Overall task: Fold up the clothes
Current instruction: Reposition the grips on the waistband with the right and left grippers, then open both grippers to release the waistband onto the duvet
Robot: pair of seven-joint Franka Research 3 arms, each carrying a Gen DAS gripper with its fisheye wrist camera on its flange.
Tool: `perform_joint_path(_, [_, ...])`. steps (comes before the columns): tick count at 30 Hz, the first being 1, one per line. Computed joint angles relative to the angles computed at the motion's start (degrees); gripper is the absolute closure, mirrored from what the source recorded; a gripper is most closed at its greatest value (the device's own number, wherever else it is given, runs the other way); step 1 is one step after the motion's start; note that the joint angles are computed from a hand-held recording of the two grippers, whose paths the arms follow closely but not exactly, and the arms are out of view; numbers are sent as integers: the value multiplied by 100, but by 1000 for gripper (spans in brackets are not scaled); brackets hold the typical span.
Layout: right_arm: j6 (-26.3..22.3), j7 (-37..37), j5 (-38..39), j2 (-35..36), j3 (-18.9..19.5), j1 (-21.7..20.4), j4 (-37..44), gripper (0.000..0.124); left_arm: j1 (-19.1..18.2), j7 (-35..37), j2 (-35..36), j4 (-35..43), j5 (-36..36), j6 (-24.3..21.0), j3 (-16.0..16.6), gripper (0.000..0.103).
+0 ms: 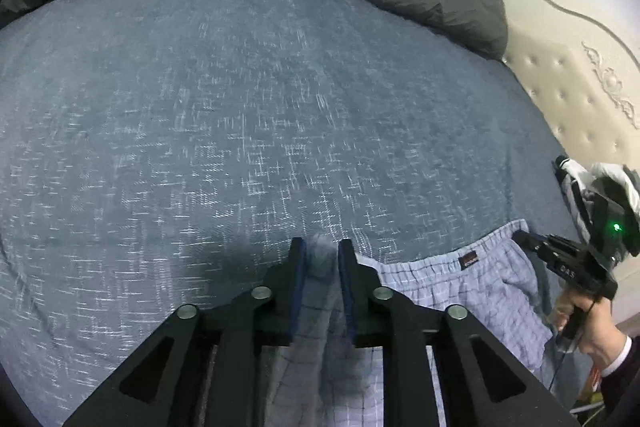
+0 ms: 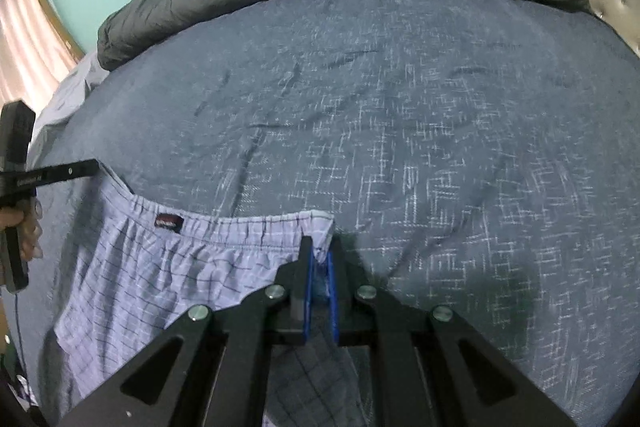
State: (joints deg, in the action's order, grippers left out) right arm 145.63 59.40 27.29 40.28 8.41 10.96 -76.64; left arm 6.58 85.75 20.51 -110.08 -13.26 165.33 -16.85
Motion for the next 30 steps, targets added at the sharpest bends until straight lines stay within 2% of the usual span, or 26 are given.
perform_joint_path(2, [-72,15,49,34,24,-33,72,118,-122,-93,-78,-100,263,-38,178,84])
perform_joint_path(4, [-149,48,91,75,38,-53,150,118,-2,36,-81,-173,130,-17,60,84])
perform_joint_path(9, [-241,125,83,114,5,-46,216,118,34,132,32,-182,47,45,0,84])
perform_joint_path(12, [-287,198,41,119,-19,-16,234,118,-116,-80,147,-57,285,-12,160,86])
perform_joint_path(13, [-269,184,37,142,-17,-18,251,118,-174,-184,159,-53,382,13,229,92])
perform_joint_path(15, [-175,145,78,130,11,-35,208,118,-278,-410,166,-68,589,86,356,94])
perform_joint_path(19, [236,128,54,66,-1,30,52,118,-319,-790,183,-65,836,234,433,96])
perform_joint_path(22, [156,253,-56,137,-52,89,191,118,-359,-1032,214,10,1027,144,481,95])
perform_joint_path(24, [-119,333,-55,248,-13,40,423,118,-243,-1009,176,-11,971,92,349,93])
perform_joint_path(26, [-218,453,-18,224,-25,7,478,113,-189,-973,23,-157,962,106,300,92])
perform_joint_path(28, [-196,437,245,40,87,-185,283,92,-157,-956,-229,-391,921,162,282,92])
perform_joint_path(30, [-172,298,723,-244,271,-484,-85,88,-71,-862,-629,-837,761,312,225,91])
